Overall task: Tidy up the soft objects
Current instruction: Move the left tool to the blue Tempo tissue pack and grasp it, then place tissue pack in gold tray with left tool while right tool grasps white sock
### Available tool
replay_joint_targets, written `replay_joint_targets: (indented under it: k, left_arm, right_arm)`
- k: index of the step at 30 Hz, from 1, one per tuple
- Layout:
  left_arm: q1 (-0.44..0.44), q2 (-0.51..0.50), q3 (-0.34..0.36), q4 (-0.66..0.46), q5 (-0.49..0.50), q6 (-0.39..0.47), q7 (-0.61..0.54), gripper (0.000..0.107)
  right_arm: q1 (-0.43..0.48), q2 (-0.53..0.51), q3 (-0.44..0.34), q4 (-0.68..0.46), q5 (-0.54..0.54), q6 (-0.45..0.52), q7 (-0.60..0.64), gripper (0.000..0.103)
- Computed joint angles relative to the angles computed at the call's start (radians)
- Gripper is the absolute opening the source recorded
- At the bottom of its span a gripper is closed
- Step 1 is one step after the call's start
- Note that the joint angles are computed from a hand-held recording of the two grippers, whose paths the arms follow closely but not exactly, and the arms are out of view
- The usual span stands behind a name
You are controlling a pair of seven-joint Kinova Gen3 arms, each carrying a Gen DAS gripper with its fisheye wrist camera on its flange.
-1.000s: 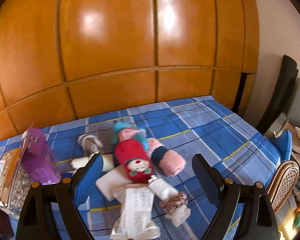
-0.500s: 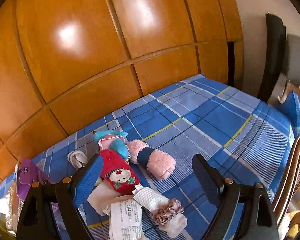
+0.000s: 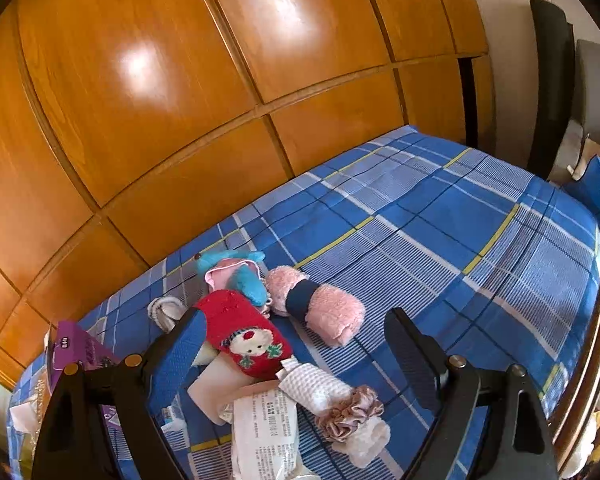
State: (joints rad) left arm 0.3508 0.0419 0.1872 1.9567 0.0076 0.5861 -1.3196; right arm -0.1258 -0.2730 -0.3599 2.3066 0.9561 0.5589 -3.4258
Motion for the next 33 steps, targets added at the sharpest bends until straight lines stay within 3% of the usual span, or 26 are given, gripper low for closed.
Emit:
replay_joint_targets:
  k: [2,9,15,16,17,19,22,25,29,30,33]
  left_arm:
    - [0.033,0.046,-0.013,-0.028,-0.046,-0.008,0.081,0.078]
    - [0.333,0.187,-0.258,-0.129,-0.264,-0.002,0.366,0.08]
    - [0.338,0.268,-0.214,-0.159,-0.457,-0.001,0.574,0.078]
    - [0.318,0.279,-0.189,-0.165,-0.468,0.004,0.58,0.074]
    - [0.278,0.29,-0.148,-0.164,-0.471,0.007,0.571,0.059]
    - [0.207,0.279,-0.092,-0.131,-0.441,-0.036,0.521,0.057]
    - [0.17,0.239,-0.076,-0.077,-0.377,-0.083,0.414,0.056]
    - [0.149,0.184,-0.067,-0.008,-0.343,-0.109,0.341,0.056]
    - [0.157,0.106,-0.071,0.11,-0.404,-0.155,0.318,0.057]
    - [0.168,0.094,-0.083,0.132,-0.423,-0.169,0.313,0.057]
    - [0.11,0.074,-0.05,0.177,-0.381,-0.221,0.241,0.057]
  right_arm:
    - [0.002,-0.001,0.014,0.004,-0.005,-0.025,0.01,0.092]
    - [0.061,-0.004,0.024,0.014,-0.085,-0.128,0.099,0.092]
    - [0.14,0.002,-0.025,0.01,-0.14,-0.169,0.17,0.092]
    - [0.172,0.002,-0.047,0.008,-0.159,-0.178,0.193,0.092]
    - [0.202,0.001,-0.069,0.007,-0.179,-0.188,0.218,0.092]
    - [0.213,0.001,-0.076,0.008,-0.191,-0.201,0.244,0.091]
    - [0.269,0.0,-0.115,0.005,-0.266,-0.237,0.352,0.082]
    - [0.269,0.015,-0.116,-0.007,-0.352,-0.247,0.474,0.081]
    - [0.11,0.06,-0.006,-0.045,-0.435,-0.199,0.637,0.08]
    - [0.063,0.078,0.025,-0.056,-0.454,-0.196,0.677,0.075]
    - [-0.076,0.137,0.119,-0.116,-0.504,-0.149,0.799,0.069]
